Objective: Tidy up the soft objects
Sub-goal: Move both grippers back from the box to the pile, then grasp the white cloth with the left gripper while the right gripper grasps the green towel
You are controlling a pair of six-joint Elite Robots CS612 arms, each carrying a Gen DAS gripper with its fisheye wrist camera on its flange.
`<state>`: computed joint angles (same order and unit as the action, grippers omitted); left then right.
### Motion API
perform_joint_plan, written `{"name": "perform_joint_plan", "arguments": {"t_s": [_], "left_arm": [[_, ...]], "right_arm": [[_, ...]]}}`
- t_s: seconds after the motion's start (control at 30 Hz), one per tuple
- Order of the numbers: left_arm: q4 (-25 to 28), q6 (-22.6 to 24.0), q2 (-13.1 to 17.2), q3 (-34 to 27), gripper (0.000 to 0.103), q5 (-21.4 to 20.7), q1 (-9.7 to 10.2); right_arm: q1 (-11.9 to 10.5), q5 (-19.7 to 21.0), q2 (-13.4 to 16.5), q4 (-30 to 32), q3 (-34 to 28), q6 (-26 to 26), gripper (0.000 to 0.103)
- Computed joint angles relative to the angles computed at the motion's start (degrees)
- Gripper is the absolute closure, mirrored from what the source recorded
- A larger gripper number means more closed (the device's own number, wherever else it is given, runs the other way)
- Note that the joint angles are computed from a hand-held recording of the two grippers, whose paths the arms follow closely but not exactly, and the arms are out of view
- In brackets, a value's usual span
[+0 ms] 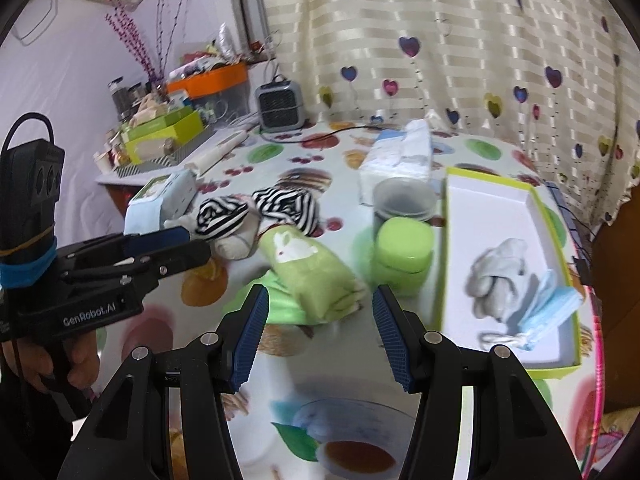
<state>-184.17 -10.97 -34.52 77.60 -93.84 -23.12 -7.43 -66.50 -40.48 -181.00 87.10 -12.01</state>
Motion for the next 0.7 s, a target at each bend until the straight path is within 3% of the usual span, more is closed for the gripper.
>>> {"name": "perform_joint_plan", "arguments": {"t_s": [0.47,0.7], "left_arm": [[1.8,-3.6,1.0,-1.0,0.059,4.7,2.05],[3.1,-3.6,1.9,-2.5,0.056,7.3,2.52]], "right_arm": [[1.2,0.9,2.0,5.7,-3.2,-2.1,0.048],[1.8,3.3,2.7,8.4,-4.4,-4.7,0.048]]}}
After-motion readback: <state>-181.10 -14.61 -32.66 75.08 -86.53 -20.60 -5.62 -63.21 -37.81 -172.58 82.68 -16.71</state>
